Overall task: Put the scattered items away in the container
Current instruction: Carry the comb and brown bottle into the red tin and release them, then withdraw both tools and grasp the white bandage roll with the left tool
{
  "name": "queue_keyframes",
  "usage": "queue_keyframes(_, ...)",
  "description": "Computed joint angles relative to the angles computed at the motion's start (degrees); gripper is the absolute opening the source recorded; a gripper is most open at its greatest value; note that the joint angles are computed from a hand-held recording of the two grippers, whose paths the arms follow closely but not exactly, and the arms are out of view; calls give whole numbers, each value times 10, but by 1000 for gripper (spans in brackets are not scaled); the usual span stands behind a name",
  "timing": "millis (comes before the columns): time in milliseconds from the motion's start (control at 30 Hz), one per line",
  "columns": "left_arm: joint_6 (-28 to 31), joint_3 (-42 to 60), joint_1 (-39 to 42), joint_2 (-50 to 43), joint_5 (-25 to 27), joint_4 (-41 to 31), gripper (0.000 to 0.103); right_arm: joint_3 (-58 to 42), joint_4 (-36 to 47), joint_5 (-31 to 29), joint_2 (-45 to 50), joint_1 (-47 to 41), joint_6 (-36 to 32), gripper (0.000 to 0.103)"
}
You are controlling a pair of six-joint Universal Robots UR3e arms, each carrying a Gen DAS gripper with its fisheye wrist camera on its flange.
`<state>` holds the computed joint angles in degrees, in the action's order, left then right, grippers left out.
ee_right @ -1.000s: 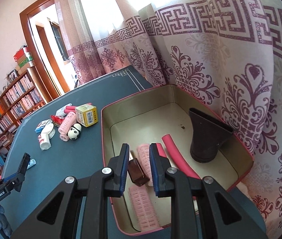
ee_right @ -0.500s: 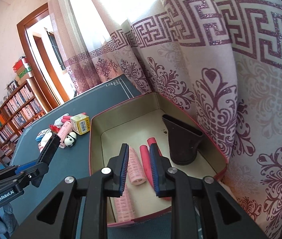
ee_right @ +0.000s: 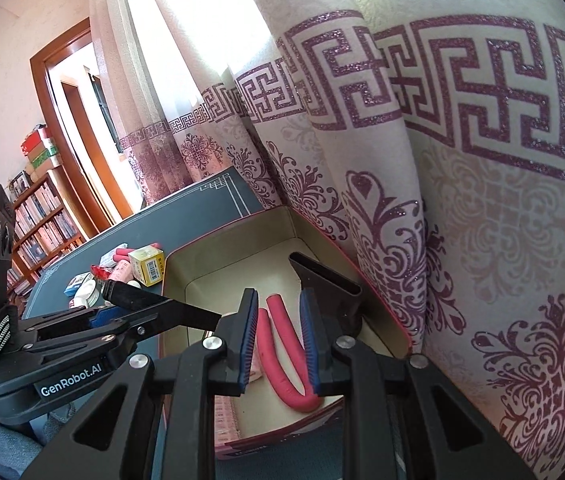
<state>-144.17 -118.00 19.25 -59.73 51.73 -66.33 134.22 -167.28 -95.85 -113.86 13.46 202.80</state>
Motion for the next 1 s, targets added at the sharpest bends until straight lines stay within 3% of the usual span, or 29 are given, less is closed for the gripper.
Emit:
queue_keyframes(167, -5, -1, 3, -17, -4, 6, 28, 3, -3, 4, 1, -6, 1, 24)
queue_keyframes(233, -1, 0, 8, -18, -8, 4, 37, 1, -5, 0, 9, 0, 3, 24)
queue_keyframes(267, 0, -2, 13, -15, -11, 2, 51, -1, -6, -1, 12, 2, 3, 24)
queue_keyframes(300, 3, -4, 20, -9, -17, -2, 53, -2, -7, -2, 14, 4, 3, 24)
queue_keyframes(600, 30, -9, 61, 23, -18, -44, 53, -8, -8, -1, 22, 17, 6, 24)
queue_keyframes(633, 34, -9, 67, 26, -18, -53, 54, -10, -8, -1, 24, 20, 6, 26)
queue_keyframes(700, 42, -12, 84, 35, -20, -70, 66, -14, -10, 0, 29, 28, 8, 34)
queue_keyframes(833, 82, -13, 144, 62, -36, -135, 69, -19, -28, -1, 46, 49, 18, 67)
queue_keyframes(1000, 147, -11, 237, 93, -46, -219, 69, -51, -41, -20, 88, 93, 26, 70)
